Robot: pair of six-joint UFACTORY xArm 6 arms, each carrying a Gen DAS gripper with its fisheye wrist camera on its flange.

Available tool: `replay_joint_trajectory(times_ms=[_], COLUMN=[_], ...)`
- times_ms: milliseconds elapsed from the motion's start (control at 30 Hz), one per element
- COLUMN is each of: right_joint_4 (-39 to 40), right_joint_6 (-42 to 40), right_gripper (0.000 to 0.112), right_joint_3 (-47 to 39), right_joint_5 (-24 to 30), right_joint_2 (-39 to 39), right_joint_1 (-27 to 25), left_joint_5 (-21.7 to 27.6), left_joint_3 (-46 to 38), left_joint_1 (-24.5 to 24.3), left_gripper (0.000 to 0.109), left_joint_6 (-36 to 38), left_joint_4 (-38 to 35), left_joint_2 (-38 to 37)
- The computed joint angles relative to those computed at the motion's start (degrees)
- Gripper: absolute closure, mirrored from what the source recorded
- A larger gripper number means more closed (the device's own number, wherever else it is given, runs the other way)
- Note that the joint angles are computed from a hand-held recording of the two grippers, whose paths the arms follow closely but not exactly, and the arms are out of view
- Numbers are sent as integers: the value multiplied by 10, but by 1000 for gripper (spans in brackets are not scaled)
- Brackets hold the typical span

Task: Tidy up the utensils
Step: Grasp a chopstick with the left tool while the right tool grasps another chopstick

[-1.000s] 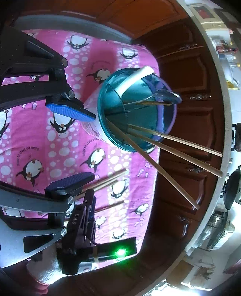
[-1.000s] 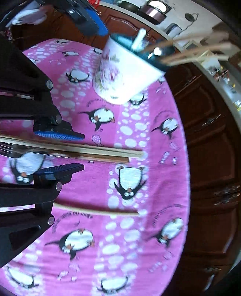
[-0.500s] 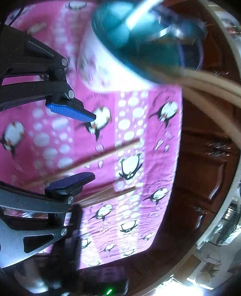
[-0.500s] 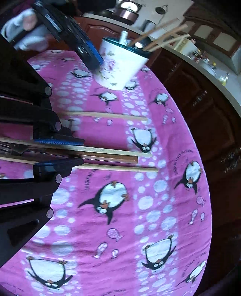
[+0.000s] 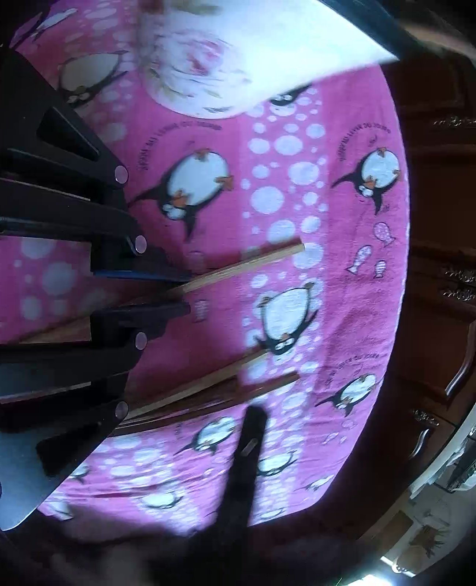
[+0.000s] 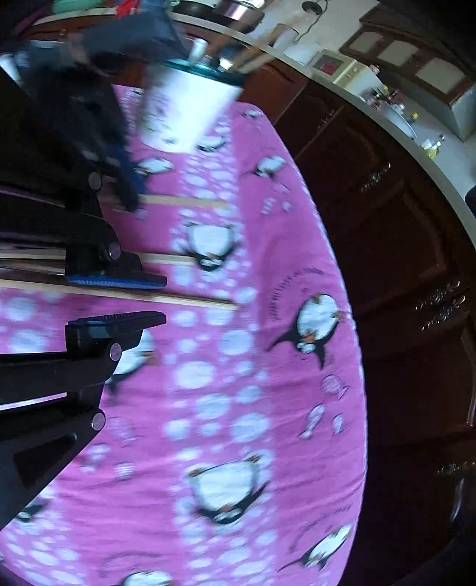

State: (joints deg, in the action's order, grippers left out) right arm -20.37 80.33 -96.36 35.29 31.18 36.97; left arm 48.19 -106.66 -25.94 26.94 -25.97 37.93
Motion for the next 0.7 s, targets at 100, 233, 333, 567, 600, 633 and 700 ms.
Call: replay_joint_trajectory(times_ms=[100, 233, 333, 567, 600, 633, 700], right_joint_4=[60, 58, 66, 84, 77, 71, 63], right_joint_6=[-52, -66, -76, -56, -54, -53, -53], right_gripper=[101, 106, 107, 104, 104, 104, 104], right_joint_3=[-18, 21, 73, 136, 127, 118, 98], right_joint_5=[-20, -32, -29, -39, -30, -25, -20], right_joint_2=[28, -1, -41, -83, -79, -73, -57], right_joint_1=[-17, -12, 3, 12, 12, 11, 9], left_joint_5=[-2, 4, -10, -25, -21, -16, -15], left_joint_3=[51, 120, 141, 35, 13, -9, -33], left_joint_1=[7, 16, 17, -4, -8, -12, -19], left_gripper=[103, 104, 98, 67, 67, 67, 71], left_joint_6=[22, 59, 82, 11, -2, -14, -22], left_joint_4=[-7, -23, -30, 41, 55, 71, 87], left_joint_2=[-36, -85, -100, -20, -5, 9, 24])
